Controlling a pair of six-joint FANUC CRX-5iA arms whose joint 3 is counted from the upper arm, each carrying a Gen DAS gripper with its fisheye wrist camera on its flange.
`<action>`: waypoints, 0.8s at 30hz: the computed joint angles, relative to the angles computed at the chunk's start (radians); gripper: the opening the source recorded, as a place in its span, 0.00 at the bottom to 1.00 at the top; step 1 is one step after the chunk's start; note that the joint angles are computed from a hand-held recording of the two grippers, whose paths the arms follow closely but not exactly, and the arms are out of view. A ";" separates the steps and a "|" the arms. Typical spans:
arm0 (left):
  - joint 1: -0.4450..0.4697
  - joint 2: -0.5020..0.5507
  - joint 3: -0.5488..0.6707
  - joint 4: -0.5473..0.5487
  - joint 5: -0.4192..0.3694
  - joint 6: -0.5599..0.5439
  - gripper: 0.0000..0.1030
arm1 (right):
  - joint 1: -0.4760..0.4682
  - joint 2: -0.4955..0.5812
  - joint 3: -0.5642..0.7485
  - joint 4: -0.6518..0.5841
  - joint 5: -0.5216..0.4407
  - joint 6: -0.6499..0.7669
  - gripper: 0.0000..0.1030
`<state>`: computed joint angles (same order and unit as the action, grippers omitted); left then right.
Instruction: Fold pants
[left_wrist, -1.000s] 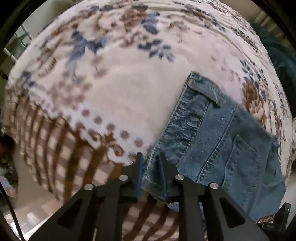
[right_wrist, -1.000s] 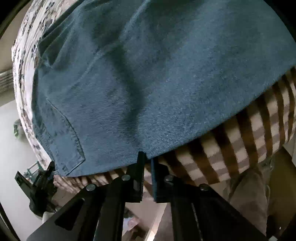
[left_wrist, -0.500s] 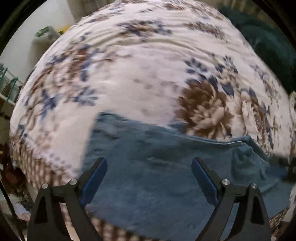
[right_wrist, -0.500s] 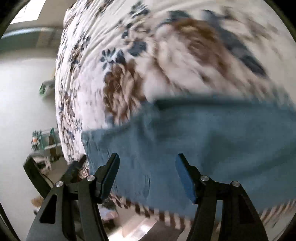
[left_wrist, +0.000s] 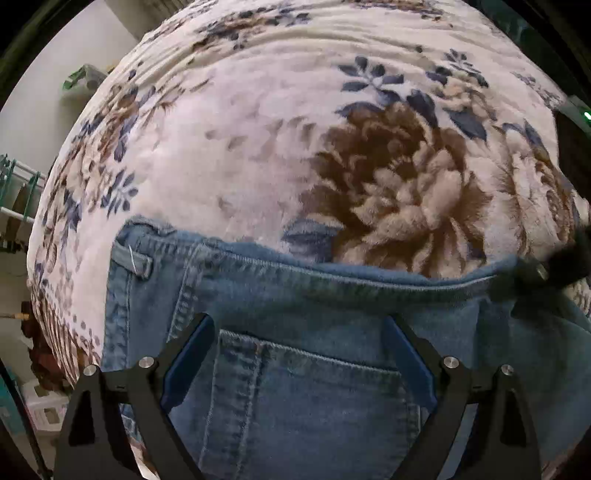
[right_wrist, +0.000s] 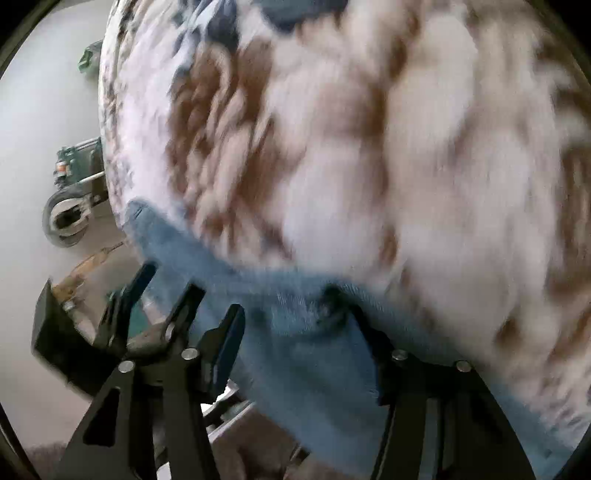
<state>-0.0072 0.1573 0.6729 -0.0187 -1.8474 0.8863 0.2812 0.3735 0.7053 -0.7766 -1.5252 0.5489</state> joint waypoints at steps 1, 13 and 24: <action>-0.004 0.003 0.004 -0.008 -0.008 0.005 0.90 | -0.004 0.019 0.019 -0.010 -0.014 0.012 0.57; 0.005 0.025 0.024 -0.009 -0.038 0.017 0.91 | -0.085 -0.036 -0.052 -0.142 -0.004 0.233 0.57; 0.013 0.019 0.012 0.004 -0.031 0.016 0.91 | -0.117 0.021 -0.008 -0.400 -0.111 0.445 0.63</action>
<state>0.0058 0.1766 0.6844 -0.0150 -1.8788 0.9024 0.1643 0.3945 0.6970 -1.1763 -1.6359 0.9938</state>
